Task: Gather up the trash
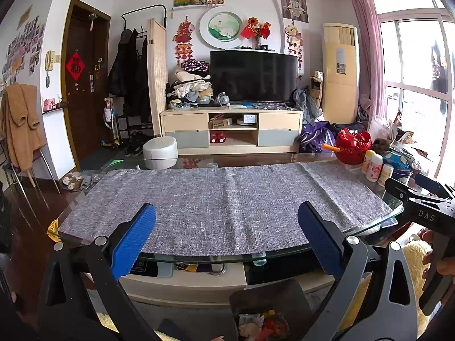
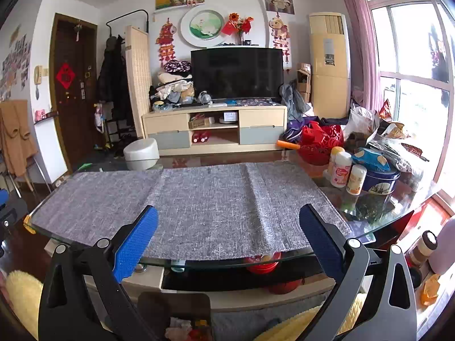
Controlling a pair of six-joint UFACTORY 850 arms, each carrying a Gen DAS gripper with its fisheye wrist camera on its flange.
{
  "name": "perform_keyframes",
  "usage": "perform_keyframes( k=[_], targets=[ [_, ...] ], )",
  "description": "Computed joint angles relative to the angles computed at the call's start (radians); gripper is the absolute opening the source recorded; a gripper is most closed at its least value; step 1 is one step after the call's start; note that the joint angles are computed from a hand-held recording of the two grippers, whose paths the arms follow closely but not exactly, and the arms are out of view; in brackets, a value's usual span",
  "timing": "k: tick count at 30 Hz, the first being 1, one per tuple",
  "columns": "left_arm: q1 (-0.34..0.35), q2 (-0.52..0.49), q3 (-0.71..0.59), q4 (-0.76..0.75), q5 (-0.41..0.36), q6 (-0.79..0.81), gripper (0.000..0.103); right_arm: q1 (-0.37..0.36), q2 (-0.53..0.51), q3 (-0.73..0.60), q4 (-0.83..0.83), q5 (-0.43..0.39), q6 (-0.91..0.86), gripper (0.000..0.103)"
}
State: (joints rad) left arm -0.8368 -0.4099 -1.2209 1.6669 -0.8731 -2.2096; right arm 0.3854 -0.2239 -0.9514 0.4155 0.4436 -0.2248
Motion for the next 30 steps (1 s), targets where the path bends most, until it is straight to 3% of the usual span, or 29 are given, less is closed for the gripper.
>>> perform_keyframes(
  k=[14,18,30],
  targets=[
    [0.001,0.002,0.000,0.002,0.011,0.000,0.095,0.001,0.009,0.010,0.002,0.010,-0.002,0.100],
    [-0.011,-0.003,-0.022,-0.055,-0.024,0.038,0.095,0.002,0.013,0.013,0.000,0.009,0.001,0.100],
    [-0.009,0.001,-0.008,-0.035,0.004,-0.016,0.095,0.004,0.010,0.008,0.013,-0.006,0.001,0.100]
  ],
)
